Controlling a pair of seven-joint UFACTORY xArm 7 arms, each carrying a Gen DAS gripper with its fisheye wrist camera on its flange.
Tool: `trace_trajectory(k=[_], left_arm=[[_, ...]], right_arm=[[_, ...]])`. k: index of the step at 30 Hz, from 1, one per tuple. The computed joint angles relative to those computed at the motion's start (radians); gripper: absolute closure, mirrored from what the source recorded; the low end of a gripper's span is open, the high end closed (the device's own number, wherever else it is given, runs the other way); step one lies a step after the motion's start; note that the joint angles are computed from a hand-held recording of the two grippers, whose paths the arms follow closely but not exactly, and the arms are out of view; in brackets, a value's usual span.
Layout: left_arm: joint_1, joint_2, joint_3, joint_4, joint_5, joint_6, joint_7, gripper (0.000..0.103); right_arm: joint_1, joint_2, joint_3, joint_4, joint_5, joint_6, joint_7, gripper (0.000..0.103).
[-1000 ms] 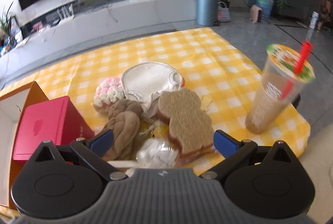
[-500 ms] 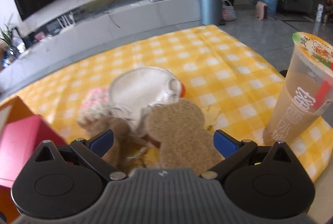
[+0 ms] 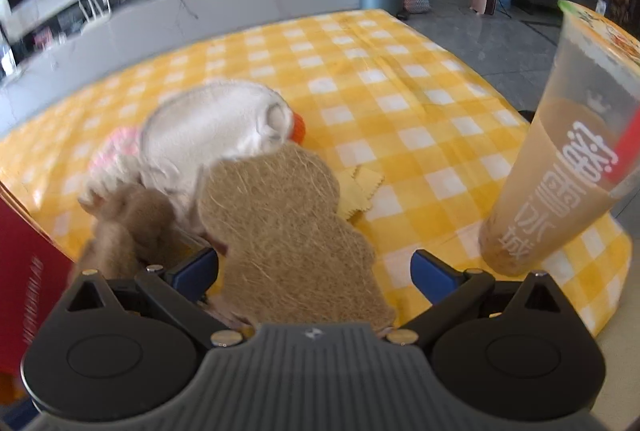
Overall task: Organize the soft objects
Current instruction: 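Grasp the brown bread-shaped sponge with the right tool while the left tool grasps the wrapped white bath ball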
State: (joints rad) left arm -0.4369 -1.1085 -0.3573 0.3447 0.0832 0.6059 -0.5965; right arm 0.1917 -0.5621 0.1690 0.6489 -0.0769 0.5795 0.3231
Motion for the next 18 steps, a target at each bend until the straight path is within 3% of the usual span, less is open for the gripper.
trace_trajectory(k=[3, 7, 13, 15, 18], left_arm=[[0.014, 0.017, 0.005, -0.008, -0.010, 0.008, -0.019, 0.000], [0.022, 0.025, 0.001, -0.030, 0.009, -0.015, -0.019, 0.000], [0.034, 0.066, -0.032, -0.020, 0.029, -0.030, -0.062, 0.000], [0.033, 0.073, -0.039, -0.014, 0.036, -0.010, -0.072, 0.017], [0.062, 0.089, -0.082, 0.010, 0.067, 0.036, -0.111, 0.031]], right_arm=[[-0.013, 0.001, 0.008, -0.002, -0.021, 0.013, 0.011, 0.004], [0.047, 0.002, -0.060, -0.007, 0.088, 0.008, -0.039, 0.021], [0.026, -0.026, -0.034, -0.020, 0.079, 0.001, -0.037, 0.023], [0.031, -0.038, -0.043, -0.027, 0.092, -0.011, -0.042, 0.024], [0.025, -0.057, -0.045, -0.032, 0.102, -0.020, -0.034, 0.024]])
